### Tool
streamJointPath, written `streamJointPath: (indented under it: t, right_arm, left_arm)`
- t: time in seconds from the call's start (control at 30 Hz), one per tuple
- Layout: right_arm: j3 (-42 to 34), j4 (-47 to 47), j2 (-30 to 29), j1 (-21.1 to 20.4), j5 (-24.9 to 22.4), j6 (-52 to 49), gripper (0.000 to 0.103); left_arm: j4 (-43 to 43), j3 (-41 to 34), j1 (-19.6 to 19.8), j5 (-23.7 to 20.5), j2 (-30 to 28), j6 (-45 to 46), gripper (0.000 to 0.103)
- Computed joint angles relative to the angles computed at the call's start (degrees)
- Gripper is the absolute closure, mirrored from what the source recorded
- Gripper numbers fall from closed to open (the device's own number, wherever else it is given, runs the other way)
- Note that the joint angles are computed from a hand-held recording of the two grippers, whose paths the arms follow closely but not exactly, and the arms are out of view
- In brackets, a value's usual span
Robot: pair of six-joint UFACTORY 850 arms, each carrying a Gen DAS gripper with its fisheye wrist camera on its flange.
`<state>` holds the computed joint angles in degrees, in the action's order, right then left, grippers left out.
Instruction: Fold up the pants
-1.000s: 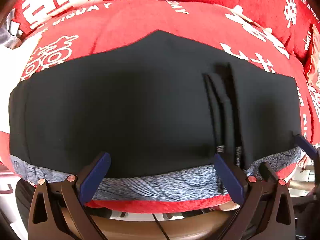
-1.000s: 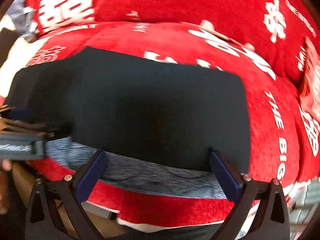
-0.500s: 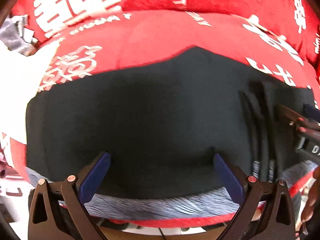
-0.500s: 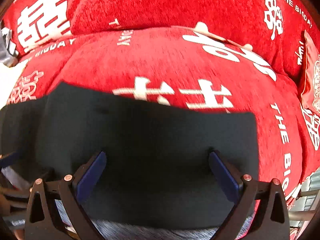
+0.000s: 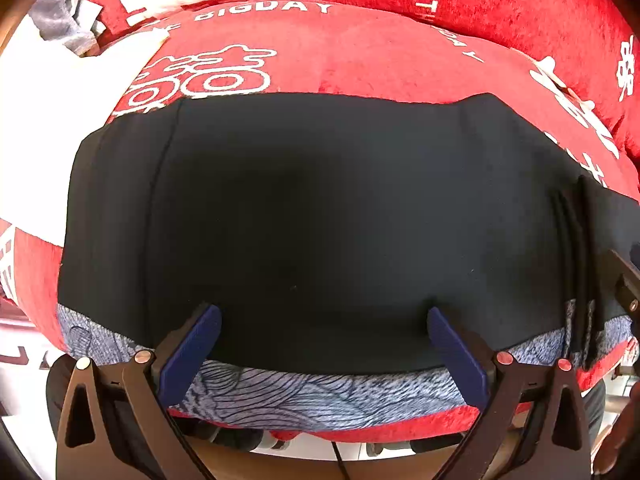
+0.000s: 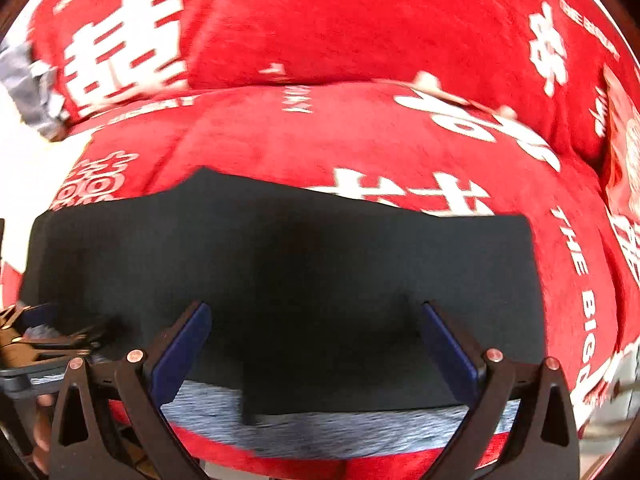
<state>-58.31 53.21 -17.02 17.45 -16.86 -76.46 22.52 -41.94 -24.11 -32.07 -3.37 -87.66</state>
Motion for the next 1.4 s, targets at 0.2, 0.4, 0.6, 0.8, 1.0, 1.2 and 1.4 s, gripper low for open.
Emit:
streamJointPath:
  t: [0.2, 0.4, 0.6, 0.8, 1.0, 1.2, 1.4]
  right_arm:
    - [0.53, 4.66, -1.40, 4.82, 0.39, -10.01, 0.000]
    - [-5.95, -18.54, -7.83, 8.85, 4.34, 13.53, 0.000]
    - [-13.47, -32.67, -12.82, 10.81, -0.27, 30.21, 0.000]
    - [-13.03, -22.57, -10.87, 12.49, -1.37, 18.21, 0.000]
    - [-16.08, -21.28, -13.16, 16.31, -7.94, 10.32, 0.000]
    - [-20.70, -24.48, -16.59, 20.39, -19.74, 1.46, 0.000]
    - [-30.09, -35.21, -23.86, 23.46, -32.11, 4.84, 0.001]
  left_arm:
    - [1.25, 2.37, -1.49, -4.18, 3.23, -4.24, 0.002]
    - [0.77, 7.02, -0.49, 0.30, 8.51, -4.03, 0.002]
    - [7.09, 6.54, -3.01, -6.39, 12.21, -10.02, 0.002]
    - [3.35, 11.68, 1.31, -6.65, 15.15, -8.98, 0.002]
    - [7.37, 14.83, -0.79, -7.59, 16.17, -11.67, 0.000]
    - [4.93, 22.68, 0.02, -1.51, 26.05, -12.53, 0.000]
    - [5.60, 25.40, 0.75, 3.55, 28.35, -13.24, 0.000]
